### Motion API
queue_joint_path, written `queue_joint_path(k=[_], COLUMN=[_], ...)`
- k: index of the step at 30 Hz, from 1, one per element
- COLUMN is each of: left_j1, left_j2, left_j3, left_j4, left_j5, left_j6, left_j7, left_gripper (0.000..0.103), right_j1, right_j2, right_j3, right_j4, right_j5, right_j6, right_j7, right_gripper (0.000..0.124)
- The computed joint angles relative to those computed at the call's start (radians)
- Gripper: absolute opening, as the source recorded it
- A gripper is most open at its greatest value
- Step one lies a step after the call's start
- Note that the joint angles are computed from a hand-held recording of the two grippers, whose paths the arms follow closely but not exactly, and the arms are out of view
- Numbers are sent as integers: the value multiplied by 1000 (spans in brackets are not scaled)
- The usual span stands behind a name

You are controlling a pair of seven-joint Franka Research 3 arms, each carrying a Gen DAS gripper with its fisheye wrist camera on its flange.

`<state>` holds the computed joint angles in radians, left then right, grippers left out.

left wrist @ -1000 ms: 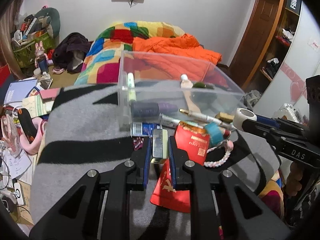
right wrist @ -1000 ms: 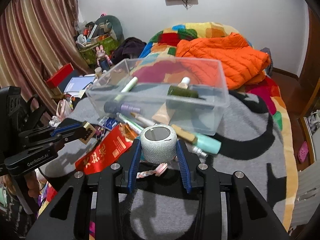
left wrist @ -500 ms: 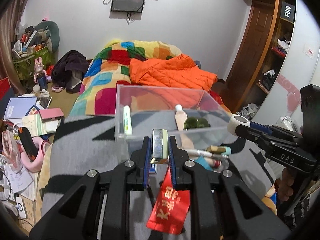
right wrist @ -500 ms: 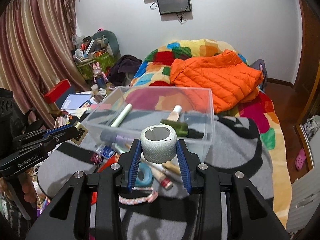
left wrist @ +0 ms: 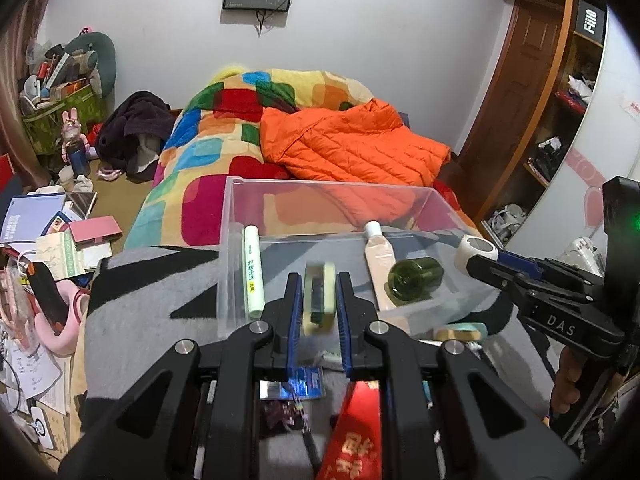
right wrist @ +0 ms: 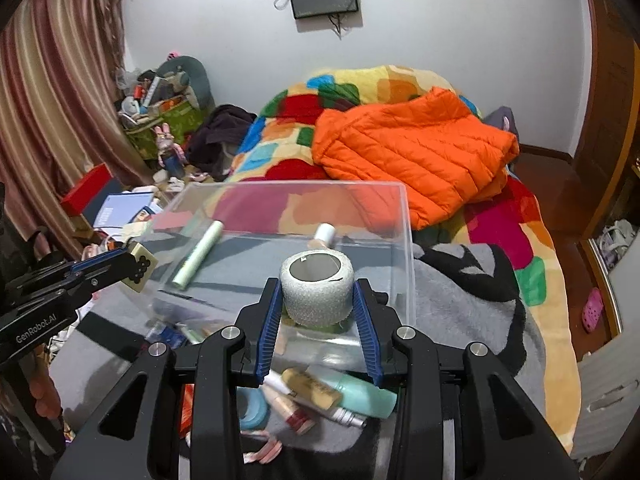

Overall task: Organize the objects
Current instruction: 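Drop the green card and white tape roll into the clear box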

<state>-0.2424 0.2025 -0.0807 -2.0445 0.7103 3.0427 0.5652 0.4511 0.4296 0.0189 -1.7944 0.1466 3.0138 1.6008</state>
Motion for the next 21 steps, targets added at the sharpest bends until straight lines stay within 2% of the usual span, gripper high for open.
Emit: queue_joint_path(k=[6,10,13,18,21], left_j1=[39,38,10,11,-9], left_j2=[73,94,89,64,41], left_j3=[-58,-70,-44,-50,-30], left_j4=[66,81,78,53,34], left_j5=[-132,-197,-197,-220,-193], left_j6=[-20,-33,-37,-30,-25], left_j7=[138,209,207,235,210], left_gripper=[16,16,16,16,27], right_j1=[14,2,2,-22,-30], right_j2=[37,48,46,28,4], right_j3=[-22,-9,-9,16,27], right_j4=[47,63,58,47,20], right_j5=[-14,-19,-22,-3,9], right_j6=[-40,-68,-67,-77,-59], right_j7=[28,20,21,-7,-24], right_gripper=[33,34,34,34,35])
